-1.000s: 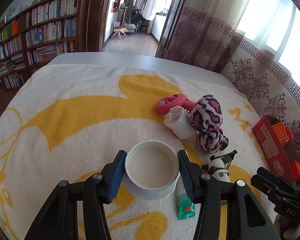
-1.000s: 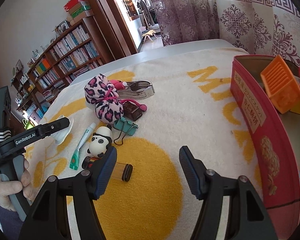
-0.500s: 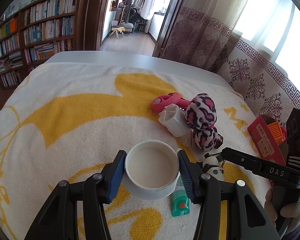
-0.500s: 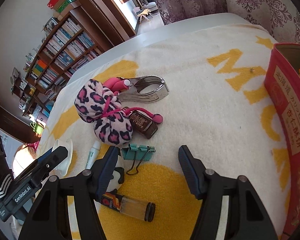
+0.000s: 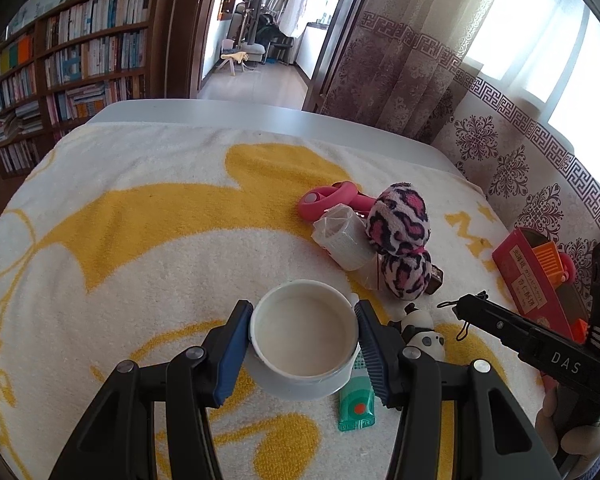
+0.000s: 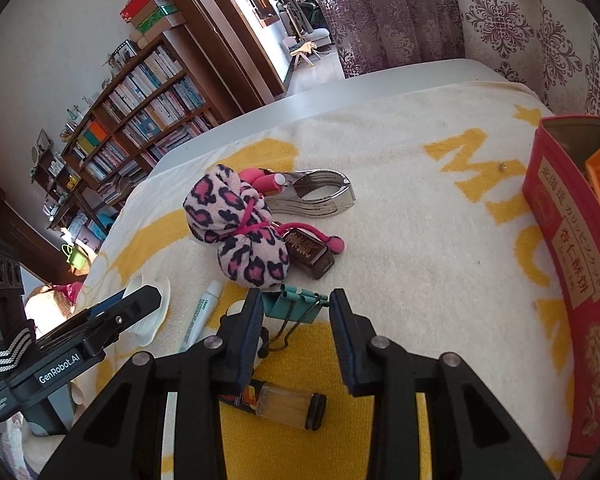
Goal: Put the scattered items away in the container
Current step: 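Carry the white cup and binder clip into the red tin and release them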
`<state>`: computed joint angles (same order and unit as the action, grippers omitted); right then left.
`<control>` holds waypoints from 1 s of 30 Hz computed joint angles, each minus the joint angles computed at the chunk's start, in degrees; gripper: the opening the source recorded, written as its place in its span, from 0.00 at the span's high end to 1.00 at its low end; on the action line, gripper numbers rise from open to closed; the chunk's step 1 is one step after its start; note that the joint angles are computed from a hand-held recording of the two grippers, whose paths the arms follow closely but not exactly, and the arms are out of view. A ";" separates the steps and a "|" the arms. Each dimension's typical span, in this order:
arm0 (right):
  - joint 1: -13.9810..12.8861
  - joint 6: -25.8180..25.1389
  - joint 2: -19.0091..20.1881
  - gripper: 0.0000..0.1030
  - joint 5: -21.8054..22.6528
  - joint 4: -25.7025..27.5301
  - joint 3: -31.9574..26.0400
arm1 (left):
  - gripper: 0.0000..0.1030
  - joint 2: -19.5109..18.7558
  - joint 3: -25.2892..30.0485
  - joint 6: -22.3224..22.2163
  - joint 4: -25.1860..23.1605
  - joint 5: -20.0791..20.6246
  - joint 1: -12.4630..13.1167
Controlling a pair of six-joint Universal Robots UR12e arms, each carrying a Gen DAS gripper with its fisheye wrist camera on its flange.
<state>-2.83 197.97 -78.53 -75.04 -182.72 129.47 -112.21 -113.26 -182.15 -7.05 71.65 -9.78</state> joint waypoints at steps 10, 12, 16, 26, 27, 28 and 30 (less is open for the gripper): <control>-1.58 1.59 -4.97 0.64 -2.93 -4.27 4.12 | 0.48 0.06 0.02 1.22 -0.45 0.05 -0.47; -1.79 1.05 -6.50 0.64 -5.58 -5.44 5.38 | 0.48 0.00 0.09 1.51 -0.71 0.16 -0.65; -2.90 0.85 -9.34 0.64 -10.35 -7.47 7.59 | 0.48 -0.04 0.13 2.05 -1.13 0.18 -0.90; -7.81 1.86 -14.41 0.64 -17.40 -7.60 12.30 | 0.48 0.59 0.08 3.83 -1.89 -1.46 -1.53; -8.18 1.74 -14.63 0.64 -17.59 -7.29 12.56 | 0.48 0.73 0.05 4.03 -1.88 -1.33 -1.68; -8.28 1.51 -14.79 0.64 -18.29 -7.22 12.81 | 0.48 0.88 0.01 4.20 -1.81 -1.17 -1.82; -8.15 0.73 -14.91 0.62 -19.84 -7.69 13.18 | 0.48 1.23 -0.08 4.33 -1.57 -0.88 -2.18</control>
